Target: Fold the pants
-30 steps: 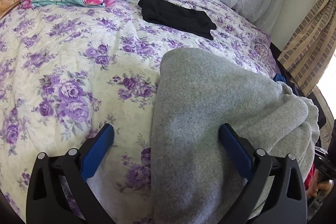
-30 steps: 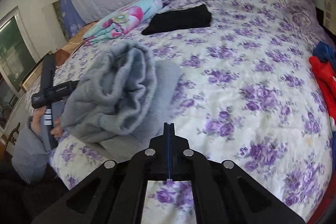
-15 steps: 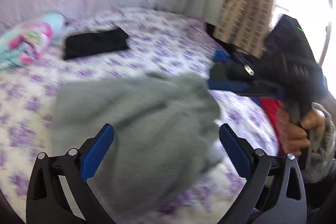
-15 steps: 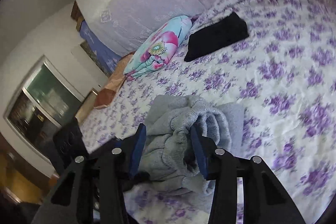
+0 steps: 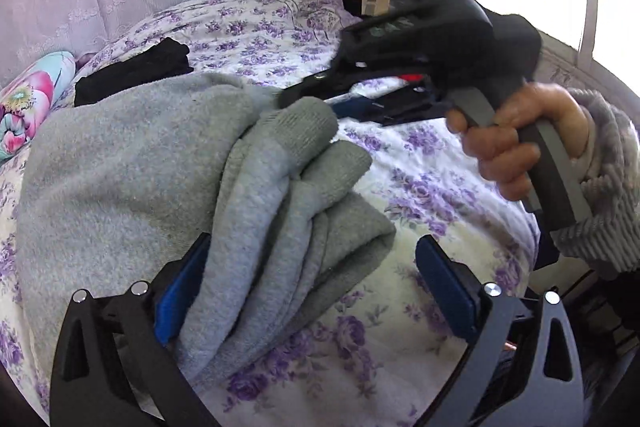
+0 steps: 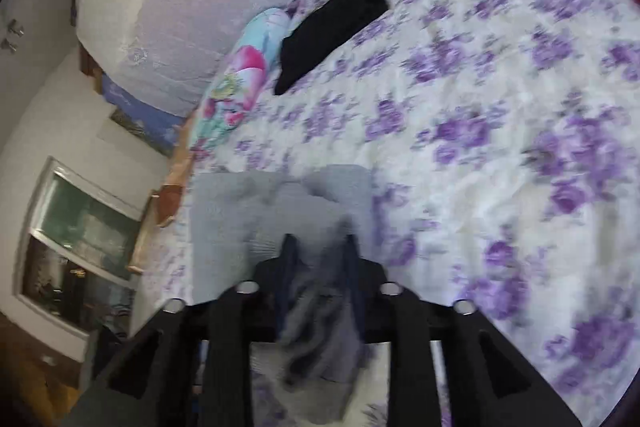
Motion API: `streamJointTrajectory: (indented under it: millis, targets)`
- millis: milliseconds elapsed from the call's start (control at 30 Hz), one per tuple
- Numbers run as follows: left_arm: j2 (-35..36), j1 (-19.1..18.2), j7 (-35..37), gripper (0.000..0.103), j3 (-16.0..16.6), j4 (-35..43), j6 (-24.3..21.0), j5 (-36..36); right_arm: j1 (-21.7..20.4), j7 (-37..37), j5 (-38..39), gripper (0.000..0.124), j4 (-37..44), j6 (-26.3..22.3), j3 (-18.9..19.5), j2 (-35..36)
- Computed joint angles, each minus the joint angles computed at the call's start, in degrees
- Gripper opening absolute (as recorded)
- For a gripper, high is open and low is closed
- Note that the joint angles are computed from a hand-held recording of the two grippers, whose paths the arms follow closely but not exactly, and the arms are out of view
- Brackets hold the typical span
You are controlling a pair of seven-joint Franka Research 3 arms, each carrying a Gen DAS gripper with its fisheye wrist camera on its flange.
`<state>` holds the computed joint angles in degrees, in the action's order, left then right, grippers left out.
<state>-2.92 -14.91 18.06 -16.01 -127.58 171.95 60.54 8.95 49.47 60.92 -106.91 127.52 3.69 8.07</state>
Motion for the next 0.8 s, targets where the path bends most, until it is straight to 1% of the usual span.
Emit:
streamJointTrajectory:
  millis: [33,67,100,167,200,233,267,300,333,367,400,433,467,500,533,567,600,633,667,700,733,767,800]
  targets:
    - [-0.6,0.3,-1.5,0.096,0.2,-0.5,1.2,0.7,0.3,-0.5,-0.1,0.056,-2.1,3.4,-0.1,-2.1]
    - [-1.4,1.1,-4.6,0.096,0.3,-1.0,2.9,2.5,0.3,-1.6,1.2,0.056,-3.7,5.1,-0.2,-4.0]
    - [-1.8,1.9,-7.2,0.096,0.4,-1.2,4.7,3.9,0.2,-3.9,4.2,0.056,-4.8,5.2,-0.3,-6.0]
    - [-2.5,4.7,-15.4,0.096,-0.1,-0.8,8.8,9.4,0.6,-9.7,10.5,0.056,-5.3,3.0,-0.9,-8.5]
    - [-2.9,6.8,-23.1,0.096,-1.1,0.2,9.8,16.1,1.1,-12.4,12.8,0.056,-5.1,1.1,-1.1,-9.5]
    - [-3.5,7.9,-31.2,0.096,-1.9,1.2,9.8,23.0,1.5,-14.0,13.9,0.056,-4.3,-1.4,-1.4,-9.6]
    - [-4.4,8.1,-38.1,0.096,-1.8,1.9,8.9,28.9,2.0,-15.0,14.7,0.056,-3.0,-4.2,-1.5,-8.9]
    - [-5.4,7.5,-41.1,0.096,-1.4,1.6,7.2,31.0,2.6,-14.9,14.6,0.056,-1.4,-5.9,-1.2,-7.8]
    - [-6.5,6.8,-41.7,0.096,-0.9,0.9,5.1,30.5,3.3,-13.8,13.6,0.056,0.1,-5.9,-0.7,-6.5]
    - [-7.2,6.4,-41.5,0.096,-0.3,0.2,3.4,28.9,4.1,-12.3,12.4,0.056,1.5,-4.8,0.0,-5.1]
    - [-7.6,6.2,-41.8,0.096,0.3,-0.4,2.7,27.6,4.5,-10.9,11.6,0.056,2.8,-4.4,0.4,-3.4]
    - [-7.8,6.5,-43.0,0.096,1.0,-1.1,2.8,26.6,4.6,-8.5,11.1,0.056,4.1,-4.5,0.7,-1.5]
    - [-7.6,6.7,-42.5,0.096,1.7,-1.8,3.4,24.0,4.6,-5.7,10.6,0.056,5.0,-4.3,0.9,0.1]
    - [-6.8,6.8,-39.4,0.096,2.6,-2.2,4.2,19.4,4.5,-3.9,10.1,0.054,5.3,-3.6,1.2,1.5]
    - [-5.7,7.2,-33.5,0.096,2.9,-3.1,5.0,11.5,3.9,-4.2,10.8,0.051,4.9,-3.4,1.4,2.2]
    - [-4.8,5.5,-27.6,0.096,4.2,-3.6,4.5,5.4,3.4,-5.2,11.6,0.045,4.0,-3.0,1.6,2.5]
    - [-3.8,4.7,-22.7,0.096,3.5,-2.7,0.8,3.2,2.9,-6.4,12.4,0.025,3.1,-2.6,1.8,3.0]
    - [-3.0,4.5,-19.2,0.097,0.8,-0.9,-6.1,4.3,2.5,-7.6,13.2,0.004,2.7,-2.0,1.9,3.5]
    - [-1.8,3.3,-16.7,0.097,-1.2,1.0,-12.8,5.7,2.1,-8.3,14.2,0.0,2.0,-1.1,2.1,3.9]
    - [-0.6,2.1,-16.1,0.097,-2.3,2.5,-17.6,7.6,1.3,-8.5,15.8,0.0,1.8,-2.0,2.1,4.7]
    - [-0.2,1.7,-16.7,0.097,-2.9,3.0,-19.7,9.1,0.0,-8.8,18.7,0.0,2.0,-5.0,2.3,6.1]
    - [-0.4,0.8,-16.9,0.097,-1.6,2.7,-18.7,8.7,-1.1,-8.8,20.8,0.0,2.1,-7.2,2.5,7.0]
    - [-1.1,0.8,-17.1,0.097,-0.6,1.7,-16.1,7.8,-1.6,-9.0,21.8,0.0,2.0,-8.0,2.7,7.3]
